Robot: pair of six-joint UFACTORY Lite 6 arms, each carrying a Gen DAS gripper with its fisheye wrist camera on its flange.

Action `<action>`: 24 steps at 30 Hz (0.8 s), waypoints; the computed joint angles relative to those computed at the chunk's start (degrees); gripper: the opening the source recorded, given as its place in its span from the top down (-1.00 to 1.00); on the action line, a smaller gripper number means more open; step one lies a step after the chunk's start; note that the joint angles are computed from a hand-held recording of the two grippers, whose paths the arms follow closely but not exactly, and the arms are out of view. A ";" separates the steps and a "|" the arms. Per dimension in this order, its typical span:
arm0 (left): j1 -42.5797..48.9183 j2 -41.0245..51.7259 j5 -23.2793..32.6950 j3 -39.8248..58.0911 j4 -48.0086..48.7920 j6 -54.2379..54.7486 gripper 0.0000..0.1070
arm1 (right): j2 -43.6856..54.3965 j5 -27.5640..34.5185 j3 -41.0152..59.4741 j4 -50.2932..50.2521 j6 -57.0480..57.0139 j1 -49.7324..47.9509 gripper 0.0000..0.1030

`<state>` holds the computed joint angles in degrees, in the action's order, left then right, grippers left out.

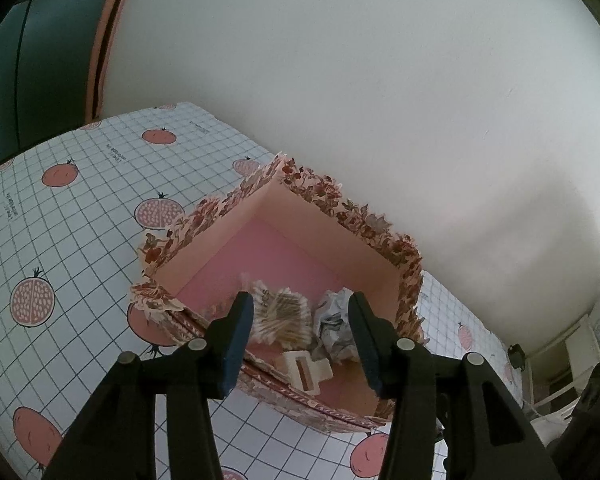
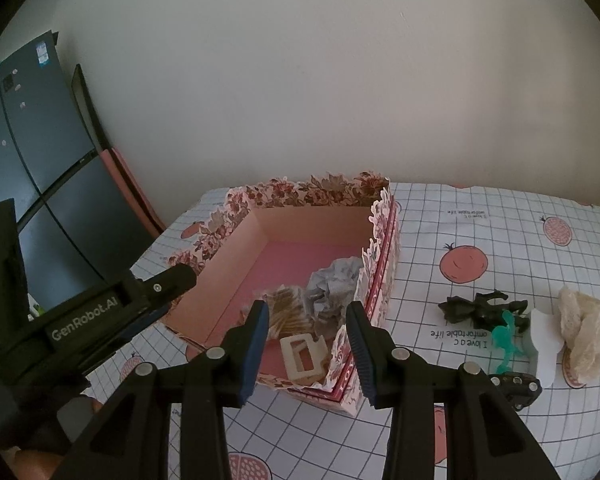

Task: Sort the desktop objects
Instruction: 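Open both tools to drop the rope and the clip into the box, then move both tools away from the box toward the toy car and pink roller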

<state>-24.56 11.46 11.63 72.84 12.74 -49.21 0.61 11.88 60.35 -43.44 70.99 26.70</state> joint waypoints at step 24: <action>-4.33 1.41 6.36 4.74 14.87 -13.61 -0.39 | -4.31 1.19 -3.58 5.54 -5.33 -2.81 -0.24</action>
